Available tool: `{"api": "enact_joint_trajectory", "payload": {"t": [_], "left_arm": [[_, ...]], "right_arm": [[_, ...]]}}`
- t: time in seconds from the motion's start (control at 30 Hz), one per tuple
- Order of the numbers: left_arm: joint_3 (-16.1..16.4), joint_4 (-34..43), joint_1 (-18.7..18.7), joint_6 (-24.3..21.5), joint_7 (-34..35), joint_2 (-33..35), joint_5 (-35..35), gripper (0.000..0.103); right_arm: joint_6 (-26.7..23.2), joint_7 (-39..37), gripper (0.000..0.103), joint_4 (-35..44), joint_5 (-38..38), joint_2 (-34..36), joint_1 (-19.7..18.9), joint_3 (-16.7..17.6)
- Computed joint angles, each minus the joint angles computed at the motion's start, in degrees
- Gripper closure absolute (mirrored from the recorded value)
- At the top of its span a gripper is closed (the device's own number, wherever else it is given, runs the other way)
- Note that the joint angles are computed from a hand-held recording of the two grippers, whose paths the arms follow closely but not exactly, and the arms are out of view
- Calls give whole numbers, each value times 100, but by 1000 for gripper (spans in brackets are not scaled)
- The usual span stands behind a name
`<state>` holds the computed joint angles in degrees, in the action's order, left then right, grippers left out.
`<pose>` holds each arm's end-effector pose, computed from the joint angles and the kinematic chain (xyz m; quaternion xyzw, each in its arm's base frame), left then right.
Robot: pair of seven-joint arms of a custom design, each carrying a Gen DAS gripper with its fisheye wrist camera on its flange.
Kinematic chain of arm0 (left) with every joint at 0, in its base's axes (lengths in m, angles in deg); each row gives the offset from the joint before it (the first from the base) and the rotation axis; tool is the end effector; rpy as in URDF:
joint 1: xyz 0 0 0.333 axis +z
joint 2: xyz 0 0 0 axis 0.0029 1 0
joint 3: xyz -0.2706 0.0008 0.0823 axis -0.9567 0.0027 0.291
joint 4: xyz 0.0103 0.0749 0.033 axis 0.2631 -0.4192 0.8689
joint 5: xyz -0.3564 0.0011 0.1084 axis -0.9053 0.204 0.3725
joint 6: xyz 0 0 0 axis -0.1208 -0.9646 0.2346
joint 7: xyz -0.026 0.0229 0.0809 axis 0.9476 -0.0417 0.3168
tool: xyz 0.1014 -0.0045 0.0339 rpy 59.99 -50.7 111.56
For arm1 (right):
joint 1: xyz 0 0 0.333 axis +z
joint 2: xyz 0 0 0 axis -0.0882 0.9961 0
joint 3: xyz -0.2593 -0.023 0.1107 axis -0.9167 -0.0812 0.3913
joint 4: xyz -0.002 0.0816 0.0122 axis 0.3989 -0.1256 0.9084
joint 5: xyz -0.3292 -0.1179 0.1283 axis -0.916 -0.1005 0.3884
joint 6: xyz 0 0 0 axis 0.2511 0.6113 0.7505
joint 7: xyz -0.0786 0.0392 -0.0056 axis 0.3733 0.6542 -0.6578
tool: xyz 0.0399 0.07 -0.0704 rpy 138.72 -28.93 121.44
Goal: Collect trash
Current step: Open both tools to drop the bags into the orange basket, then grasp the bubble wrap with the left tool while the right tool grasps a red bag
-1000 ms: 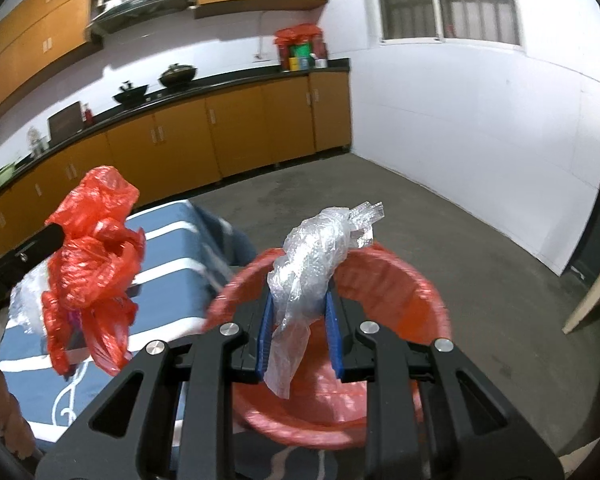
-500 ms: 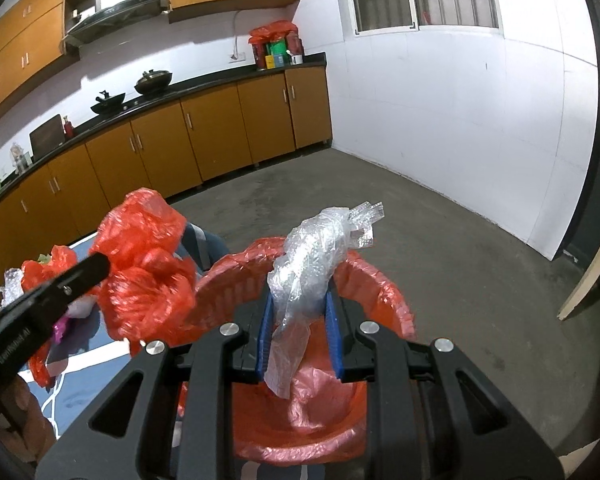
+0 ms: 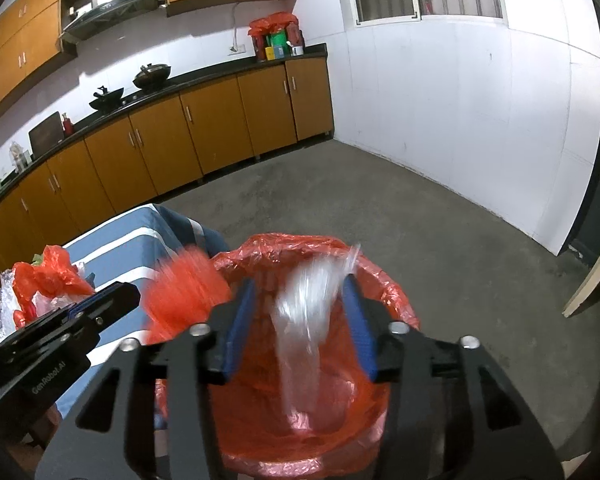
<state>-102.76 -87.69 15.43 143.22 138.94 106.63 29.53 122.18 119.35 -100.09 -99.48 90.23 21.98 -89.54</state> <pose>0.6600 -0.1445 0.3745 -0.5723 0.6642 -0.4479 0.1753 0.6058 0.2726 0.4059 -0.6129 0.6492 -0.2676 0.3623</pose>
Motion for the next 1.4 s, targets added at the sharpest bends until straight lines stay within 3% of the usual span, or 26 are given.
{"api": "enact_joint_trajectory", "payload": {"t": [0.13,0.3,0.43,0.63,0.73,0.83,0.9,1.1,1.4], "left_arm": [[176,-131,-43,67,-115,-114,-68,78],[399,-551,-50,517,-447,-426,44,64],[840,-935,-296,801,-831,-791,90,57],[2163,-1691,-1302,1290,-1159,-1502,-225,43],[2992,-2040,-2021,1595,-1038,-1799,-702,33],[3654,-2268,-2662,1931,-439,-2000,-1651,27],[3750,-2373,-2750,2161,-24,-2096,-2179,26],[3602,-2974,-2295,2666,316,-2510,-2800,22],[3453,-3877,-1455,2889,145,-3128,-3191,21]], "right_arm": [[2,52,53,-123,-16,-91,6,-34],[-94,113,54,-60,-164,-109,47,-50],[-146,185,54,1,-314,-122,64,-7],[-213,447,44,153,-801,-114,176,27],[-232,393,41,328,-891,-28,221,121],[-244,365,35,530,-1005,95,332,166],[-230,268,33,666,-1022,187,415,197],[-37,-533,29,1390,-511,742,659,404],[-222,-3047,29,3175,1265,2237,681,1580]]}}
